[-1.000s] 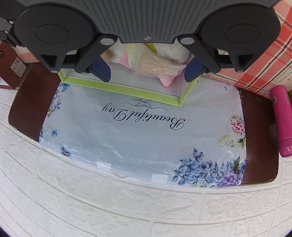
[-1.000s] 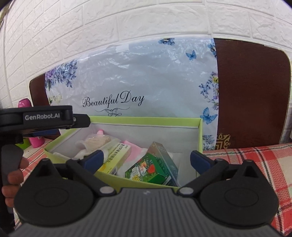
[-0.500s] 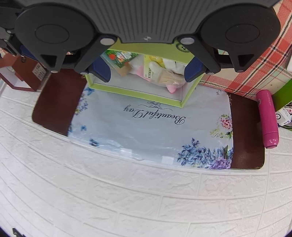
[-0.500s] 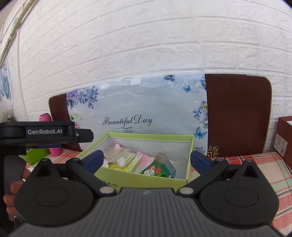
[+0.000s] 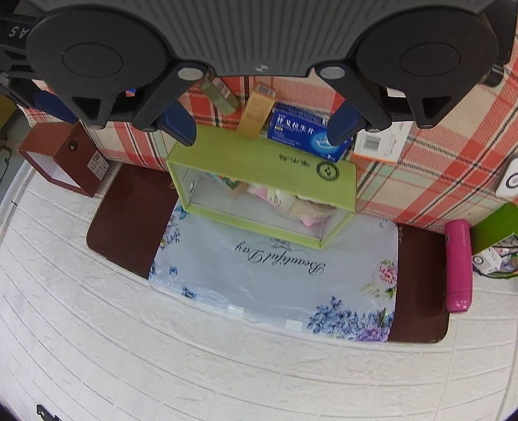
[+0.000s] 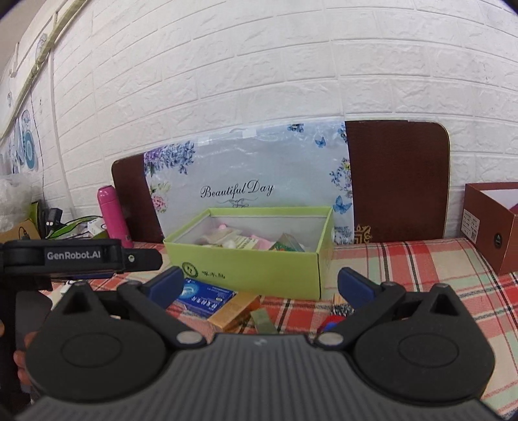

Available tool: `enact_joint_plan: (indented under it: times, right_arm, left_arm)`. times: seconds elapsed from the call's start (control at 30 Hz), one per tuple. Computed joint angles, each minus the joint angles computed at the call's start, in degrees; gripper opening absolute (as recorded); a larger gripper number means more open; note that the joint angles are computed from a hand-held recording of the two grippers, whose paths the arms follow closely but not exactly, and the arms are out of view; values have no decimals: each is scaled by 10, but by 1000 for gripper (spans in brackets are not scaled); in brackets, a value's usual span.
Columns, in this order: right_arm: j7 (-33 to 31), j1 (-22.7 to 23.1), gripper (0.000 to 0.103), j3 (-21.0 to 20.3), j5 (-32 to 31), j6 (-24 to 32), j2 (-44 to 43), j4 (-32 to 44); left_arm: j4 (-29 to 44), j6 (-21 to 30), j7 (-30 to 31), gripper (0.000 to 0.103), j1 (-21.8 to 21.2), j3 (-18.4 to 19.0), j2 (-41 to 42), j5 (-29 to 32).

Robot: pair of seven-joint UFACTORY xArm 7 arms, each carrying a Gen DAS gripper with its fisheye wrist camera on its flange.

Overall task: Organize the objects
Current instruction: 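Withdraw both tools from the box toward the remaining items, then grasp the olive-green small box with the left tool while the right grasps the blue-lidded container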

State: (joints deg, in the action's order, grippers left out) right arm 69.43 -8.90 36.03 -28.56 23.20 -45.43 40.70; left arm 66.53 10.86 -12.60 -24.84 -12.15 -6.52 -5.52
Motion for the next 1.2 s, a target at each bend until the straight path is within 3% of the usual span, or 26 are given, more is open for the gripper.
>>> enact_joint_plan:
  times: [0.27,0.6,0.77,0.83,0.87,0.97,1.2]
  right_arm:
    - [28,73,103,-19,44,26,-29,-70]
    - [50,30,102,-15,21,20,-3,-76]
    - [71,11,95,-10,-2,41,44,-59]
    - [80,17,78,-17,-11,41,53,-59]
    - [81,22,60,-21,-16,45,54,-60]
    - [59,60,58,-58,-17,20,50,-77]
    - [4,123,58,-96,18,13,27,-101]
  left_arm:
    - [-62,16,31,91,-19,6,-20,-37]
    - [-69,31,54,91,-23,4,-16,-55]
    - [-47,41,50,91,-22,2,1,-58]
    - [-35,42,50,91,-23,0,12,-60]
    - [-28,41,49,91,-23,-2,19,-58]
    - [0,42,33,91,-23,-10,45,-42]
    - [105,50,-26,89,-43,-20,145,-2]
